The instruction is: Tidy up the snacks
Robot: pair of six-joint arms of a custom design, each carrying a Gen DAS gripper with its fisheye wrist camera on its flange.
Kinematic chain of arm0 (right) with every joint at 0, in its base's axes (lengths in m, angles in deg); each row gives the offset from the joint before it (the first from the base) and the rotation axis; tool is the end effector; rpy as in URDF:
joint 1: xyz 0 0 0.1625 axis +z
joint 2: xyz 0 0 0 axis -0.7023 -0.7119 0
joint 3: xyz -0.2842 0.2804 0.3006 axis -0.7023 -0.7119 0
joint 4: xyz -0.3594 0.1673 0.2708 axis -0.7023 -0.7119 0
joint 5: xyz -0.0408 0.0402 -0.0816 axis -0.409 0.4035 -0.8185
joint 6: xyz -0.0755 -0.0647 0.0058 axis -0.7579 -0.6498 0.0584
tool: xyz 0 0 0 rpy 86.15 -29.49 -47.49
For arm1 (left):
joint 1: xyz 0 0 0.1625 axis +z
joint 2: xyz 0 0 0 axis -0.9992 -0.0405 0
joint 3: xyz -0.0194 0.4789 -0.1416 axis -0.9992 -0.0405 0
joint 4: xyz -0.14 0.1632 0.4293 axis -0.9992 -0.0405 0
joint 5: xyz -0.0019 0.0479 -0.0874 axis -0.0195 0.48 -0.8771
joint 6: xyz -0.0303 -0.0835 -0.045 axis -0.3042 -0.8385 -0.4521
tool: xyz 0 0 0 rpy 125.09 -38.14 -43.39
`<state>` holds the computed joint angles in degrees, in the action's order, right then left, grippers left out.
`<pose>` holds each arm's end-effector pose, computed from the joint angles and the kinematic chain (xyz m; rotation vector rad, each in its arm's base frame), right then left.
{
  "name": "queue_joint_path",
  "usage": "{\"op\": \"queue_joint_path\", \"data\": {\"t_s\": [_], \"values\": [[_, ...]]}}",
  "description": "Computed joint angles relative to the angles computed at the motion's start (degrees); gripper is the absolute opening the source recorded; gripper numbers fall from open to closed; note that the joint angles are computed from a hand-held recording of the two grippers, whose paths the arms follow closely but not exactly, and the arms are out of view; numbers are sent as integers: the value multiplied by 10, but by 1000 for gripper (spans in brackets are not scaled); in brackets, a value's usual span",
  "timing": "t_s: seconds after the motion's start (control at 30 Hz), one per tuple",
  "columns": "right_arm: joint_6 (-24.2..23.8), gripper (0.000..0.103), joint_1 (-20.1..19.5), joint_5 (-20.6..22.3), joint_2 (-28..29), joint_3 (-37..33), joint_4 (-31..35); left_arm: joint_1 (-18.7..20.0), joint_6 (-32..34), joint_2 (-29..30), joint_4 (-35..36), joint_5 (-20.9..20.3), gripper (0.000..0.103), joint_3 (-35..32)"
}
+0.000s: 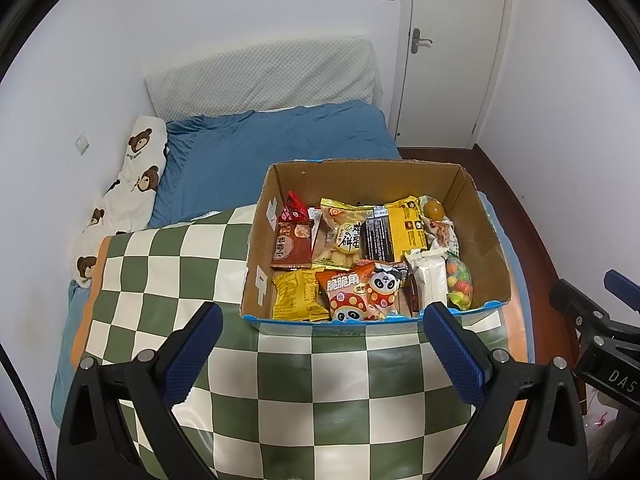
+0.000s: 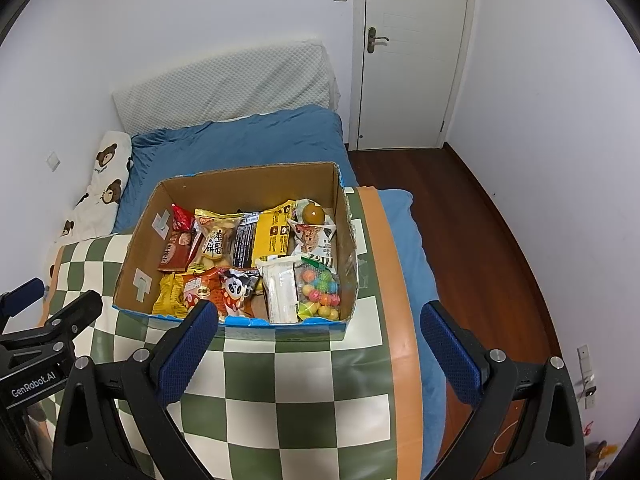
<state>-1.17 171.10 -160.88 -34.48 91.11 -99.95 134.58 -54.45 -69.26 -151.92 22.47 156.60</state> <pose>0.4388 -0.5208 0.4122 -0.3566 -2.0866 0.8918 -0.4295 -0.7520 0.3441 0.8700 2.2854 -0.4132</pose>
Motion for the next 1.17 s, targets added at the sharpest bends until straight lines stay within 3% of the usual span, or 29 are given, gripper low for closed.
{"op": "queue_joint_path", "data": {"t_s": [1.17], "values": [[7, 103, 7, 3, 1, -2, 0, -4, 8, -6, -21, -2, 103, 7]]}}
